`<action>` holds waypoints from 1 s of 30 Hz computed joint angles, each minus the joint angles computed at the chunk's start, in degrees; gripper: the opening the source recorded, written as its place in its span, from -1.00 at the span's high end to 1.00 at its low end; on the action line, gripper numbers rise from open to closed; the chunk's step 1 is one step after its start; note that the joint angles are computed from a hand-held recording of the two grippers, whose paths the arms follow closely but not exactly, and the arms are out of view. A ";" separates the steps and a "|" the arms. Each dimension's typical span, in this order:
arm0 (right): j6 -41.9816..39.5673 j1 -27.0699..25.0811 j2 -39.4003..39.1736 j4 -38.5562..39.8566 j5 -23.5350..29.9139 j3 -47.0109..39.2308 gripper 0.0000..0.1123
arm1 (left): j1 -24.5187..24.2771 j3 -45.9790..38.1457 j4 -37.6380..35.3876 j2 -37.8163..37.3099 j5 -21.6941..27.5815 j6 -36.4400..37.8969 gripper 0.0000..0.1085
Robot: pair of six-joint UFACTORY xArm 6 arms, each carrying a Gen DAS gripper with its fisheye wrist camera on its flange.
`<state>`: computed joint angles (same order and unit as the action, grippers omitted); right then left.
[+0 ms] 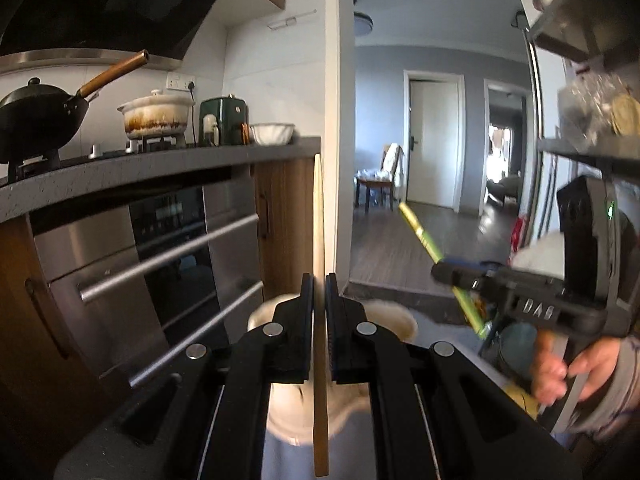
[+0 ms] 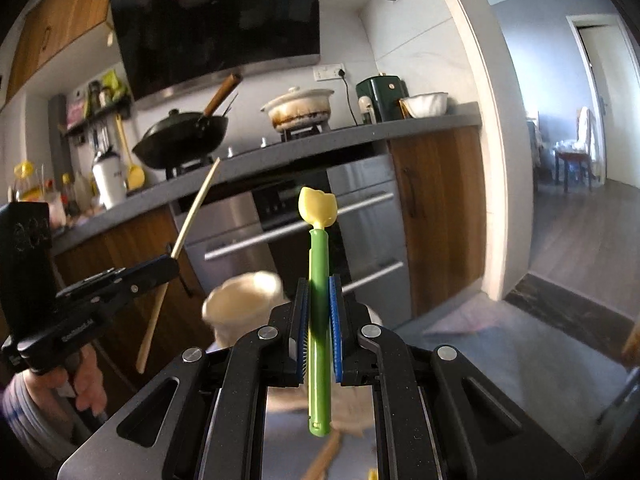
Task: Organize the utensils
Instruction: 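Lower the spatula into the smaller ceramic pot while the left tool lowers the chopstick into the taller pot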
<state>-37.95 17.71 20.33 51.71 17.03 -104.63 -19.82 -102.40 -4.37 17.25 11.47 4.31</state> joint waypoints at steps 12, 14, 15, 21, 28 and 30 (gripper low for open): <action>11.31 -0.55 16.04 -3.89 2.00 -18.64 0.81 | 0.73 -31.66 7.47 21.98 4.37 -8.46 0.89; 12.63 -0.17 16.74 -6.52 0.26 -18.56 0.81 | 0.80 -34.85 9.80 24.46 5.47 -10.85 0.89; 13.15 0.08 16.63 -8.10 -1.15 -17.72 0.81 | 0.90 -35.59 11.92 25.20 5.67 -12.91 0.89; 13.78 0.71 15.36 -14.05 -4.85 -13.28 0.81 | 1.35 -27.45 12.26 21.70 3.83 -13.84 0.89; 9.06 1.40 10.74 -14.19 -6.31 -6.04 0.81 | 1.87 -14.25 13.57 14.26 -0.31 -13.31 0.89; 8.71 1.48 10.08 -14.37 -6.37 -5.00 0.81 | 2.03 -12.53 14.29 13.14 -0.57 -14.28 0.89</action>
